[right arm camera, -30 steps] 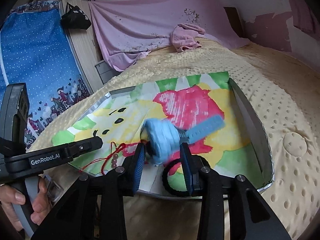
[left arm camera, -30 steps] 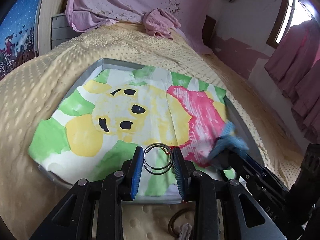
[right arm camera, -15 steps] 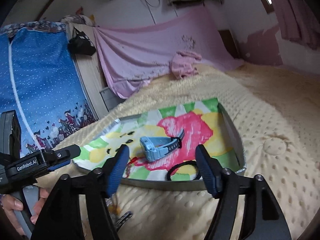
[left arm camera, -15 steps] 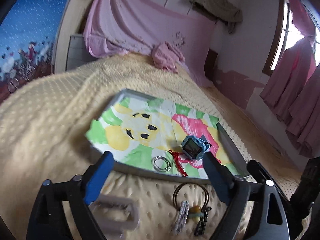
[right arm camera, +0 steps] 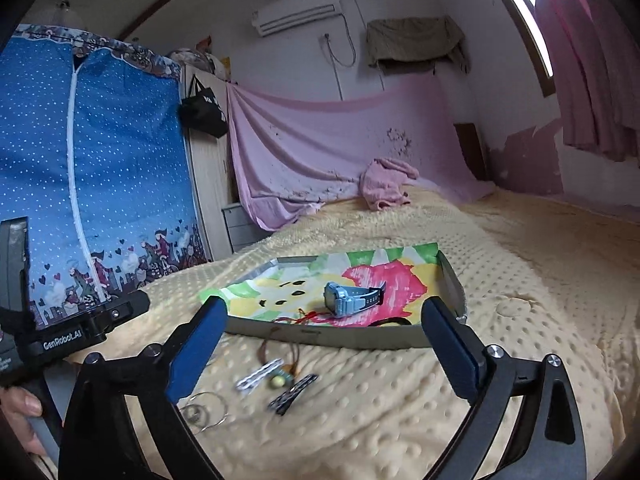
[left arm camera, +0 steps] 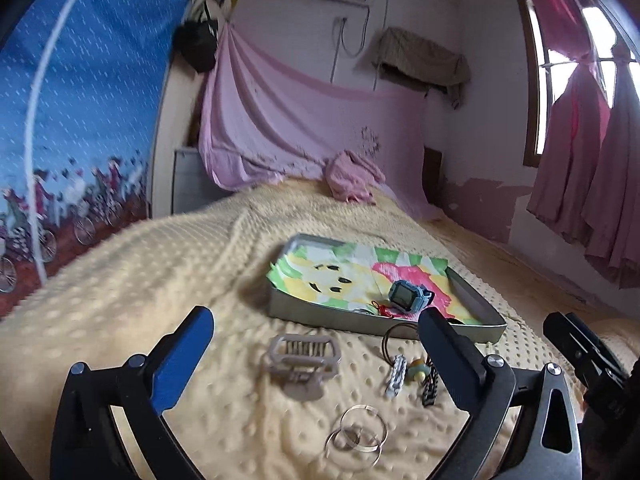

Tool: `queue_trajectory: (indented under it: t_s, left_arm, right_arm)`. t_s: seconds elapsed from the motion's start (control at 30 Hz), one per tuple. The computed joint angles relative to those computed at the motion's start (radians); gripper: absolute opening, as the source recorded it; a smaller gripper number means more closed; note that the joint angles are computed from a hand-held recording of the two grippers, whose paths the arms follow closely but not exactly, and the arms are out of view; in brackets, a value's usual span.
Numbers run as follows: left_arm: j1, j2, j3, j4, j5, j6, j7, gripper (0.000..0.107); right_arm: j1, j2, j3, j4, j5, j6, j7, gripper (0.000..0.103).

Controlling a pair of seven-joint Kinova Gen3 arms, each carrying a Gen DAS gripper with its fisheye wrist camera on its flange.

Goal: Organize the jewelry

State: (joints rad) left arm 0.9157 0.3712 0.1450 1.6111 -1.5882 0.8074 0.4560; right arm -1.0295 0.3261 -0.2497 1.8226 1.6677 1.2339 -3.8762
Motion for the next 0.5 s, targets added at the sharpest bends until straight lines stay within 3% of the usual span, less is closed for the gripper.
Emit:
queue_trajectory:
  t_s: [0.23,0.5]
  left_arm:
    - [0.034,-0.076,0.047,0.124,-0.05,0.12,0.054,0.103]
    - [0.001,-0.139,0.117,0.234,-0.066,0.168,0.117,0.103]
  right_arm:
    - [-0.104,0.01,-0.017,-0.056,-0.056,0.133,0.107,0.099]
    - [-0.172,0.02,-0.018,-0.138,-0.138,0.156,0.235,0.099]
